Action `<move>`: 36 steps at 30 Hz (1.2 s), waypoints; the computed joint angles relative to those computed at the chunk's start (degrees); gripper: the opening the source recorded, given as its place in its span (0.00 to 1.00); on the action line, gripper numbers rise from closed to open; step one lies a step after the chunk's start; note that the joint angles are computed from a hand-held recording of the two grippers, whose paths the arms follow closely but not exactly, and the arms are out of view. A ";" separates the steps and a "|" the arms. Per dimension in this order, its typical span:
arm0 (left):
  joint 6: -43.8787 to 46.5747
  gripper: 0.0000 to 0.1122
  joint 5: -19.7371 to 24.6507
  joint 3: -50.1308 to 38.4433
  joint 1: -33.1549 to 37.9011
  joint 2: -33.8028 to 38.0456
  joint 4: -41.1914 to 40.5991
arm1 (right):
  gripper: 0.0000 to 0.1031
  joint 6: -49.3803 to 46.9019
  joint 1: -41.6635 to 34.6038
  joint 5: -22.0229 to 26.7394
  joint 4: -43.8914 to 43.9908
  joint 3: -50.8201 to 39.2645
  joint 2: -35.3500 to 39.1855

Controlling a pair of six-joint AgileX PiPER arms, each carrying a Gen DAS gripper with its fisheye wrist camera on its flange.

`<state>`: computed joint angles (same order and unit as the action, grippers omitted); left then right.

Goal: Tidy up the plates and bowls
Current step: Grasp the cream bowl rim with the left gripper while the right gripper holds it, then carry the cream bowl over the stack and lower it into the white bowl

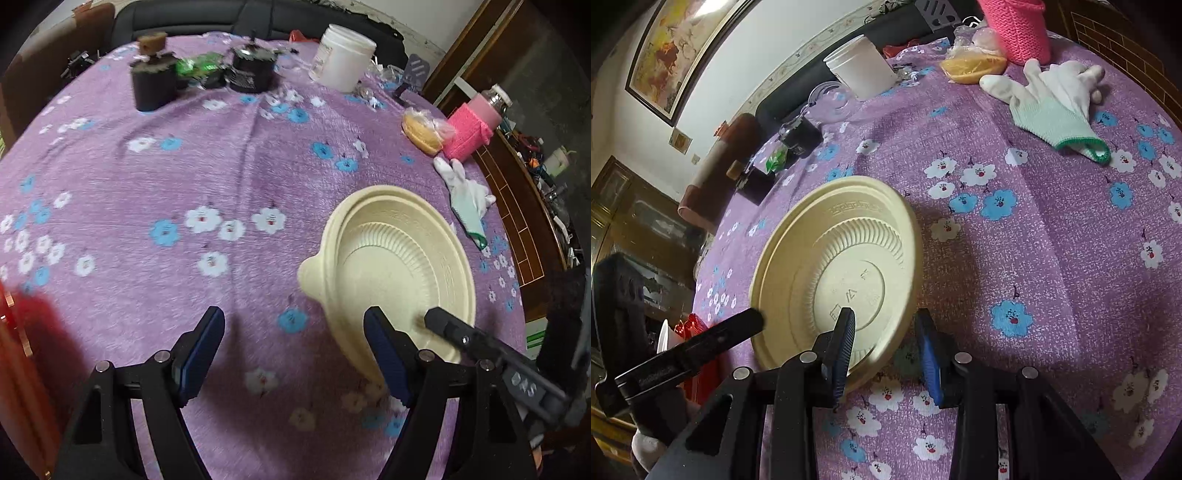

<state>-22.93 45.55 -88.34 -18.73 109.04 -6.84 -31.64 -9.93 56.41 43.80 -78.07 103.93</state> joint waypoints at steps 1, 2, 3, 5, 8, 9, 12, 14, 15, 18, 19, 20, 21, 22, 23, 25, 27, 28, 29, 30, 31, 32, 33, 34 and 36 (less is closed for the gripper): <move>-0.06 0.68 0.42 -1.06 -0.04 1.26 -0.33 | 0.35 -0.11 0.13 -0.24 0.06 0.11 -0.01; 0.01 0.68 0.62 -1.70 0.01 2.13 -0.75 | 0.35 -0.05 0.35 -0.57 -0.03 0.26 -0.08; -0.02 0.68 0.35 -1.97 -0.08 2.73 -1.05 | 0.35 -0.07 0.52 -0.87 -0.03 0.41 -0.14; -0.16 0.68 -0.83 -1.85 -0.63 2.67 -0.12 | 0.35 -0.41 0.90 -1.30 0.06 0.66 -0.32; 3.76 0.57 -0.44 -2.67 -0.71 3.15 -2.83 | 0.33 -0.74 1.51 -1.95 -0.22 1.13 -0.76; 3.83 0.44 -0.21 -2.80 -1.07 3.09 -2.17 | 0.32 -1.01 1.60 -1.81 -0.08 1.18 -0.83; 5.65 0.31 0.51 -2.18 -1.61 2.46 -2.63 | 0.29 -2.12 1.98 -1.60 0.34 1.87 -1.63; 4.65 0.31 -0.23 -0.45 -2.43 0.89 -0.75 | 0.29 -2.29 2.61 -2.29 -0.14 2.78 -2.69; 4.09 0.31 -0.76 0.73 -2.87 -0.24 0.40 | 0.28 -2.47 3.00 -2.85 -0.41 3.38 -3.47; 2.87 0.31 -1.95 3.96 -3.63 -3.48 2.07 | 0.29 -2.68 3.80 -3.68 -0.84 4.86 -5.62; 2.34 0.31 -2.08 4.71 -3.87 -4.37 2.67 | 0.29 -2.73 4.01 -3.88 -0.90 5.42 -6.38; 1.68 0.31 -2.21 5.65 -4.18 -5.45 3.53 | 0.29 -2.79 4.22 -4.02 -0.96 5.95 -7.22; 1.01 0.31 -2.48 6.72 -4.52 -6.66 4.34 | 0.29 -2.90 4.45 -4.11 -0.96 6.53 -8.20; 0.32 0.31 -2.71 7.59 -4.83 -7.70 5.06 | 0.29 -2.94 4.67 -4.20 -1.08 7.01 -9.08; -0.22 0.31 -2.92 8.66 -5.04 -8.92 5.65 | 0.29 -3.00 4.93 -4.30 -1.18 7.56 -10.08; -1.07 0.31 -3.50 11.06 -5.19 -11.58 6.26 | 0.29 -3.14 5.47 -4.38 -1.35 8.62 -12.13; -2.02 0.31 -4.10 13.75 -5.31 -14.61 6.82 | 0.29 -3.27 6.07 -4.45 -1.38 9.88 -14.37; -2.71 0.31 -4.38 14.88 -5.48 -15.93 7.27 | 0.29 -3.35 6.43 -4.56 -1.33 10.62 -15.59; -3.35 0.31 -4.51 16.09 -5.59 -17.41 7.76 | 0.29 -3.38 6.68 -4.58 -1.30 11.13 -16.47; -4.17 0.31 -4.49 17.23 -5.79 -18.96 8.45 | 0.29 -3.44 7.10 -4.62 -1.28 11.77 -17.59; -4.98 0.31 -4.54 18.26 -5.98 -20.32 9.19 | 0.29 -3.40 7.54 -4.71 -1.28 12.42 -18.62; -5.86 0.31 -4.63 19.38 -6.14 -21.85 10.11 | 0.29 -3.18 8.09 -4.70 -1.33 12.89 -19.57; -6.97 0.31 -4.67 20.83 -6.31 -23.88 11.36 | 0.29 -2.99 8.70 -4.59 -1.33 13.26 -20.44; -7.62 0.31 -4.63 21.98 -6.24 -25.56 12.06 | 0.29 -2.68 9.37 -4.37 -1.33 13.43 -21.23; -8.27 0.31 -4.29 23.86 -5.78 -28.62 12.61 | 0.29 -1.89 10.92 -4.15 -1.41 13.55 -22.69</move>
